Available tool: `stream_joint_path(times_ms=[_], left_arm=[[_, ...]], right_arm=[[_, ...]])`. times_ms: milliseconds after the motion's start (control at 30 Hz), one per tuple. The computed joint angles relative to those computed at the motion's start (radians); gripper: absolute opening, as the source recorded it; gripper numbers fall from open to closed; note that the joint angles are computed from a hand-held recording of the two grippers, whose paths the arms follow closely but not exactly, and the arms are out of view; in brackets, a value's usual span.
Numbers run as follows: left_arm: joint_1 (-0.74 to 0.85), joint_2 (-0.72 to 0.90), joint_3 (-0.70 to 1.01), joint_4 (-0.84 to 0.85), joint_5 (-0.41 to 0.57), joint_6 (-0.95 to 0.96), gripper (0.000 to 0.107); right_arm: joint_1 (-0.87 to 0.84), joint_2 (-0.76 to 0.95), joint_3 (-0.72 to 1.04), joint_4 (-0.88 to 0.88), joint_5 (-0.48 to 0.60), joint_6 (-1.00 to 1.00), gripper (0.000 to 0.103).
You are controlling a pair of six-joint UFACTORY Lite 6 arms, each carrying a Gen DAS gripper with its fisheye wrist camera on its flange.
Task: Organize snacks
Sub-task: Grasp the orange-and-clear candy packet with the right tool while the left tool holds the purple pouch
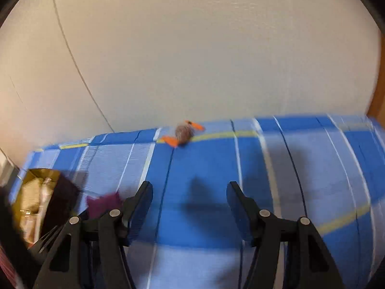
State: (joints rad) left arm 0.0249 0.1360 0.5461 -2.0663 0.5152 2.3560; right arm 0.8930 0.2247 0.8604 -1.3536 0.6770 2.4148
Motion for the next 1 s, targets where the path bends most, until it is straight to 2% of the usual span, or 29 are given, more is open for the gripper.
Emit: stream_joint_path(times_ms=[100,300,400,433,467,567,700,800,867,1000], left_arm=[[0.010,0.010,0.009,0.026,0.008,-0.022,0.048],[0.017,0.027,0.024,0.062,0.015,-0.056,0.048],[0.021,0.029,0.025,0.068,0.019,-0.062,0.048],[0.022,0.030,0.025,0.070,0.020,-0.063,0.048],[0.022,0.030,0.025,0.070,0.020,-0.063,0.048],[0.022,0.030,0.026,0.069,0.020,-0.062,0.048],[0.021,0.030,0.026,0.069,0.019,-0.062,0.049],[0.016,0.028,0.022,0.053,0.012,-0.047,0.050],[0.015,0.027,0.021,0.051,0.011,-0.044,0.050],[0.013,0.026,0.020,0.051,0.011,-0.046,0.050]], right_arm=[[-0.097,0.105,0.147,0.042,-0.028,-0.157,0.065],[-0.302,0.267,0.349,0.075,-0.230,-0.290,0.065],[-0.336,0.357,0.448,0.205,-0.236,-0.420,0.064],[-0.343,0.372,0.459,0.211,-0.243,-0.419,0.062],[-0.347,0.381,0.460,0.194,-0.250,-0.395,0.051],[-0.343,0.375,0.427,0.125,-0.237,-0.302,0.031],[-0.336,0.263,0.239,-0.149,-0.289,0.032,0.031],[-0.285,0.169,0.092,-0.268,-0.269,0.208,0.031],[-0.231,0.108,0.003,-0.291,-0.242,0.281,0.031],[-0.066,-0.010,-0.147,-0.173,-0.176,0.352,0.031]])
